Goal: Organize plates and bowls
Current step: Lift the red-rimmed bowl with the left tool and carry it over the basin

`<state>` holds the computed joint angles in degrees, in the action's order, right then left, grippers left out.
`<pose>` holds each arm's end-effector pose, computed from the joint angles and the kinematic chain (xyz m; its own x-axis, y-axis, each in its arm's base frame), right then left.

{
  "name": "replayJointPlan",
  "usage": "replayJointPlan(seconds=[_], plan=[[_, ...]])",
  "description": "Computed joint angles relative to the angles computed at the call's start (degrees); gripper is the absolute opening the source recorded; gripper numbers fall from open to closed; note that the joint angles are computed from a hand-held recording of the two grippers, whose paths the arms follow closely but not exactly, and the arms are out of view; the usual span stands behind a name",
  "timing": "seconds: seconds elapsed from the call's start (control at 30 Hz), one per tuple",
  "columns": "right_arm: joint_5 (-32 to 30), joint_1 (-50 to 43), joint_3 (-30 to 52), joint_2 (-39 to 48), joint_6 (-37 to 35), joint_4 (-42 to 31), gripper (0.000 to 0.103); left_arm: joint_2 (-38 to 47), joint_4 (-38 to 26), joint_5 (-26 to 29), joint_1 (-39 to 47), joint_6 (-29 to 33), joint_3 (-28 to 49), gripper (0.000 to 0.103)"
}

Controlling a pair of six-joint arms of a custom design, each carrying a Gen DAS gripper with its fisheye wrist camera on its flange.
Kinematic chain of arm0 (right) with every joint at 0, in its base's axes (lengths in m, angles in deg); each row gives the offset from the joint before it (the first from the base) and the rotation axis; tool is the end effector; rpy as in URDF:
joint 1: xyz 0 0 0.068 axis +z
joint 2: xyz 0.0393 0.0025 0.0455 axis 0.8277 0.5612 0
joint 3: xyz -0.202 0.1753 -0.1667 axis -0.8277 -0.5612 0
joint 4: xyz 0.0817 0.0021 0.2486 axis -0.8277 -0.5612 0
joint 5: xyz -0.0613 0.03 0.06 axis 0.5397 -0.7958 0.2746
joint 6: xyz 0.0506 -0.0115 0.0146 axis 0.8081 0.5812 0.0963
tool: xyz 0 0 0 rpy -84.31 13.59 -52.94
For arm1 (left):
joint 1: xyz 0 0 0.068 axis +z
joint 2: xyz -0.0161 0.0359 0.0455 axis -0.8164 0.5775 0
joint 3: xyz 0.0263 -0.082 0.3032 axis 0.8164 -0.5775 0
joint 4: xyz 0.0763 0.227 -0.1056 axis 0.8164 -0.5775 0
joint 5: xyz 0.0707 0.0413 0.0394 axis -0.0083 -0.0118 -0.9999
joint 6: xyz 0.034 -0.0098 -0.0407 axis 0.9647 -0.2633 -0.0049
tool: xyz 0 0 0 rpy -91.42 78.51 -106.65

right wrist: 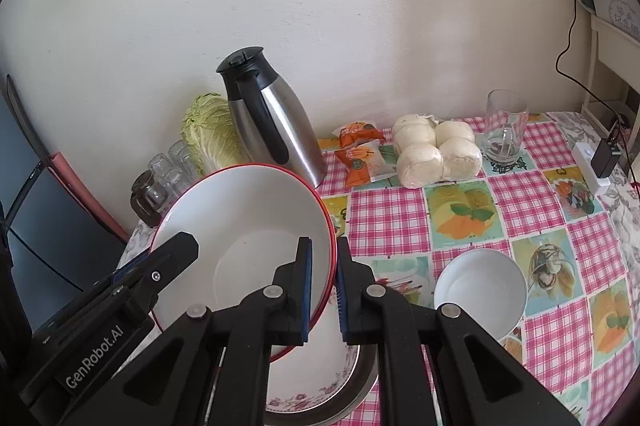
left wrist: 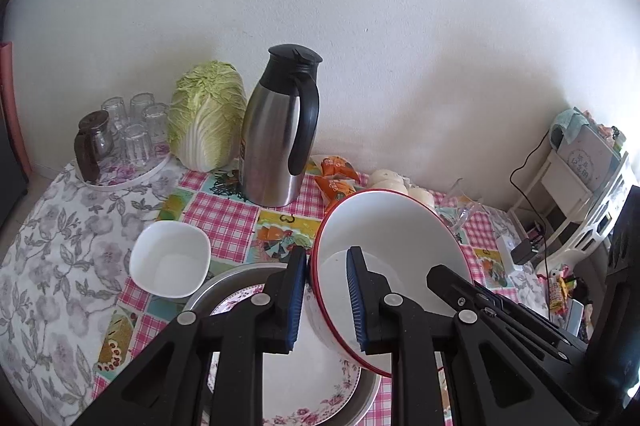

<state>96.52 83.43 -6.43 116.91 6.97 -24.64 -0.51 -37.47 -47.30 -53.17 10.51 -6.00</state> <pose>0.2274 0.1101 0.1731 -0.6628 0.3119 -0.6807 0.1038 0.9386 0.3290 0.2611 -0.0066 0.2152 -0.6926 -0.0220 -0.7210 0.2508 0.9298 -0.2694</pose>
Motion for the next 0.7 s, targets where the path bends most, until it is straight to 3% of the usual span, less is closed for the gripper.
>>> replayJointPlan(seconds=[0.27,0.7], plan=[[2.33,4.62,0.35,0.51,1.7,-1.22,0.012,-0.64,-1.07,3.45,4.68,1.83,-1.41,0.023],[1.83,8.38,1.85,6.13,3.57,-1.89,0.012,2.88,-1.67,4.46,9.42,4.68,-2.86,0.023]])
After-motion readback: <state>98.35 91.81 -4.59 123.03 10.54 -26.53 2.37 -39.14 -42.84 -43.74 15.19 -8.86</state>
